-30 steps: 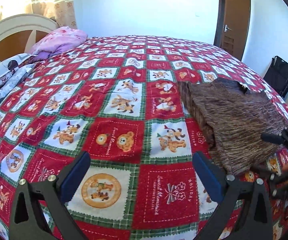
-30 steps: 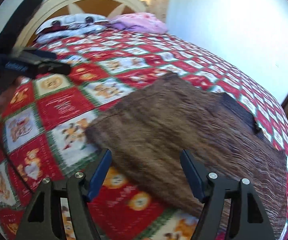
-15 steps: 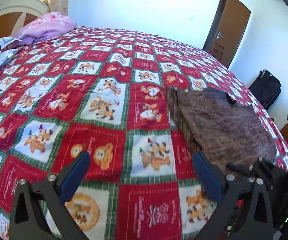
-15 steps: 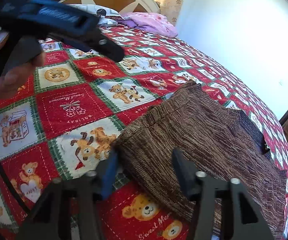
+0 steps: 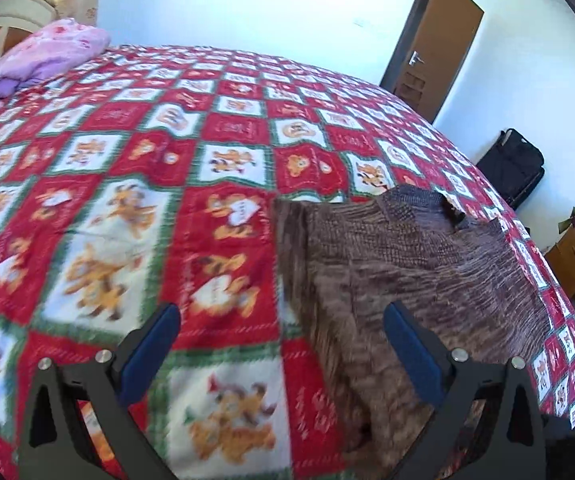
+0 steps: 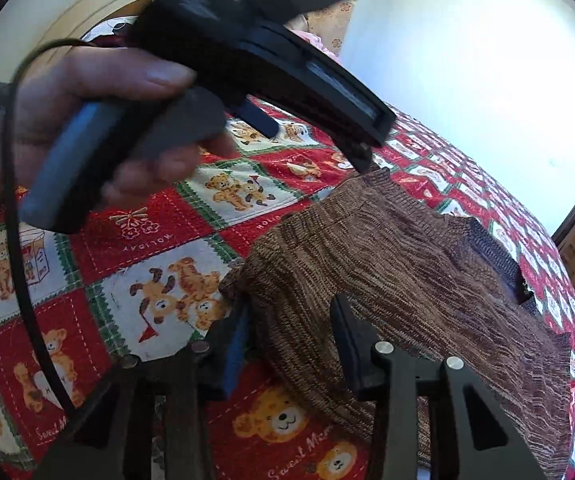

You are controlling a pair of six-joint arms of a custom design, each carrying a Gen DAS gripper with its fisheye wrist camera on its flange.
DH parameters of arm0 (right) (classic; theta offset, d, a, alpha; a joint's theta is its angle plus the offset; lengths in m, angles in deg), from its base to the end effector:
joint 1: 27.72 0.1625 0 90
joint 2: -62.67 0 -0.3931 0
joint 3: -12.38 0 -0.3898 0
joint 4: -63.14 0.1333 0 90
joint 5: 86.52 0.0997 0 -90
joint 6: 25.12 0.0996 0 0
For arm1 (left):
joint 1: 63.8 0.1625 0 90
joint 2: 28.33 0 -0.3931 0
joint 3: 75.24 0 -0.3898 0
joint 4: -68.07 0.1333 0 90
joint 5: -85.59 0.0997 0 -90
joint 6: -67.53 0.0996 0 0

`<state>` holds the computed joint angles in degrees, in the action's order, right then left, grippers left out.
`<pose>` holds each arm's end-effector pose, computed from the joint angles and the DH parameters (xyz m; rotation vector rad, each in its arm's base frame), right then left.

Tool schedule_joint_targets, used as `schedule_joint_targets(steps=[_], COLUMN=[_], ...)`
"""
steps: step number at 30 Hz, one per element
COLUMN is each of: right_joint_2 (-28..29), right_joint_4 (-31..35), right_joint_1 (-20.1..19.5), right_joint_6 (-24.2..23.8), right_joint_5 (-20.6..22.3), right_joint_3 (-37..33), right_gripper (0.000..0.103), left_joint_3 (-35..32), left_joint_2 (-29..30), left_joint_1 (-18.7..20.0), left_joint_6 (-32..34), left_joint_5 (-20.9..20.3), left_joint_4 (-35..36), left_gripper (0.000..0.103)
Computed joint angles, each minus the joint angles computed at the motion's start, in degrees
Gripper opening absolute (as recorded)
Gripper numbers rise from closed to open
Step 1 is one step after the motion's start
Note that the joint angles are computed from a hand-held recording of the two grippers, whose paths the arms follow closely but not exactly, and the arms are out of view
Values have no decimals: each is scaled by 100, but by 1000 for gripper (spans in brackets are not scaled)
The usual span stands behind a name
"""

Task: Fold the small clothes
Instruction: 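Move both grippers to the side edge of the folded sweater, then close both grippers on the sweater side edge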

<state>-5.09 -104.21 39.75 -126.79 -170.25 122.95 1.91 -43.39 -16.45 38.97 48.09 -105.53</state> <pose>-0.0864 -0.5845 0.2364 1.6988 -1.9858 0.5066 -0.3025 -0.6418 -0.0997 0.0710 2.4012 -1.0561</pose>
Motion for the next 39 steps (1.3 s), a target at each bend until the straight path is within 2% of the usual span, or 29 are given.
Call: schedule_joint_targets(steps=[6, 9, 12, 16, 18, 22, 29, 31, 34, 38, 39], right_joint_2=[4, -3, -41, -35, -49, -55, -40, -44, -46, -71, -69], right_joint_4=[-66, -157, -287, -301, -311, -353, -504, -541, -635, -686, -606], right_joint_1=[-27, -37, -64, -56, -56, -63, -103, -107, -112, -126, -122], right_joint_6=[-42, -90, -181, -173, -177, -197, -298, -321, -360, -394, -375], right_joint_5=[60, 91, 137, 125, 130, 151, 198, 205, 217, 253, 251], right_joint_3=[35, 84, 192, 201, 223, 258, 316, 338, 393, 451, 403], right_gripper=[41, 41, 40, 40, 40, 40, 40, 40, 40, 40, 37], left_joint_3=[-567, -837, -1002, -1094, -1166, -1121, -1377, -1456, -1431, -1283, -1278], left_joint_2=[303, 445, 522, 571, 605, 655, 765, 783, 711, 620, 615], left_joint_1=[159, 195, 235, 322, 330, 275, 322, 343, 432, 460, 455], left_joint_6=[264, 354, 380, 392, 290, 400, 589, 608, 401, 312, 301], left_joint_5=[-257, -219, -216, -405, -321, -22, -208, -289, -528, -733, -732], left_joint_4=[-135, 54, 158, -9, 107, -127, 151, 338, 489, 316, 324], left_gripper=[103, 103, 103, 102, 102, 102, 102, 89, 75, 65, 54])
